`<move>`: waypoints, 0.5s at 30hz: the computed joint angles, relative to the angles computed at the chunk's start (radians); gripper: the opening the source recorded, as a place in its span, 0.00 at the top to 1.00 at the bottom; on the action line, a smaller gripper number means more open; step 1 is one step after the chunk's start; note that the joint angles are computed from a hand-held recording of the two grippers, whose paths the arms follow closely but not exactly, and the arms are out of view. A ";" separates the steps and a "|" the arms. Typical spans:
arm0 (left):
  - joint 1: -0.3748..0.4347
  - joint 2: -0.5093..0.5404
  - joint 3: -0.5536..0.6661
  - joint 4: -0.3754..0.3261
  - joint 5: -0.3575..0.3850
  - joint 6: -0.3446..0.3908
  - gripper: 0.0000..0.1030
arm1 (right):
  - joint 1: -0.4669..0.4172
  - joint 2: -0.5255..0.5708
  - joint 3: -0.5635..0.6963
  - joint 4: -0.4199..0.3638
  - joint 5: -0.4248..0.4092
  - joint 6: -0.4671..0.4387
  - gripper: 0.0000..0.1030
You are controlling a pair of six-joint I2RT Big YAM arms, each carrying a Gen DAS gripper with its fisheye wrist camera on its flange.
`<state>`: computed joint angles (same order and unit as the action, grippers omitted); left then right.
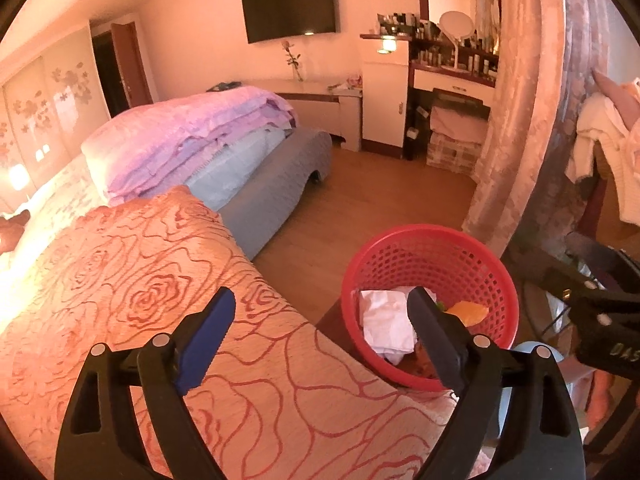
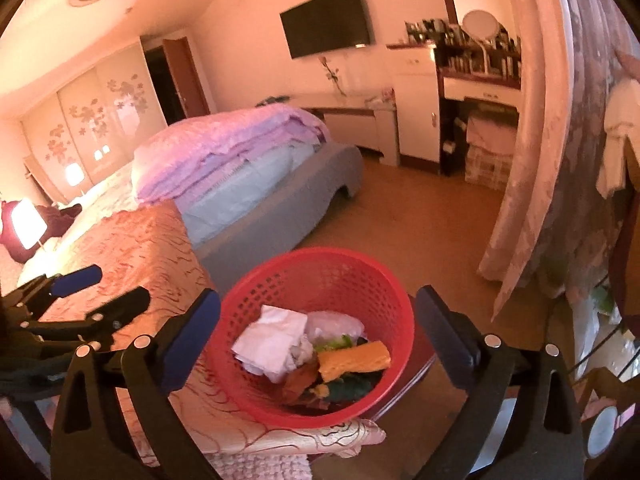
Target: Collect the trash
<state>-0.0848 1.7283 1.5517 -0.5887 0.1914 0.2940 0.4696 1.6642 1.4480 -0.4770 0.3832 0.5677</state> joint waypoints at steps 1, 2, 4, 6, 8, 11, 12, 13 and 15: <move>0.003 -0.008 -0.007 0.008 -0.003 -0.001 0.18 | 0.006 -0.004 0.003 -0.009 0.006 0.006 0.07; 0.006 -0.017 -0.016 0.018 -0.006 -0.001 0.17 | 0.011 -0.007 0.006 -0.018 0.008 0.010 0.07; 0.011 -0.034 -0.033 0.036 -0.007 -0.001 0.16 | 0.021 -0.016 0.007 -0.029 0.015 0.014 0.07; 0.017 -0.052 -0.050 0.050 -0.006 -0.003 0.15 | 0.035 -0.028 0.001 -0.039 0.034 0.020 0.07; 0.023 -0.065 -0.063 0.058 -0.001 -0.003 0.15 | 0.046 -0.037 -0.004 -0.046 0.050 0.034 0.07; 0.033 -0.084 -0.079 0.053 -0.003 -0.002 0.15 | 0.062 -0.047 -0.008 -0.062 0.078 0.053 0.07; 0.037 -0.092 -0.086 0.053 0.002 0.000 0.15 | 0.070 -0.049 -0.006 -0.071 0.088 0.058 0.07; 0.039 -0.099 -0.093 0.057 0.004 0.000 0.15 | 0.073 -0.051 -0.008 -0.075 0.092 0.060 0.07; 0.043 -0.114 -0.109 0.068 0.001 0.002 0.14 | 0.087 -0.051 -0.003 -0.091 0.110 0.070 0.07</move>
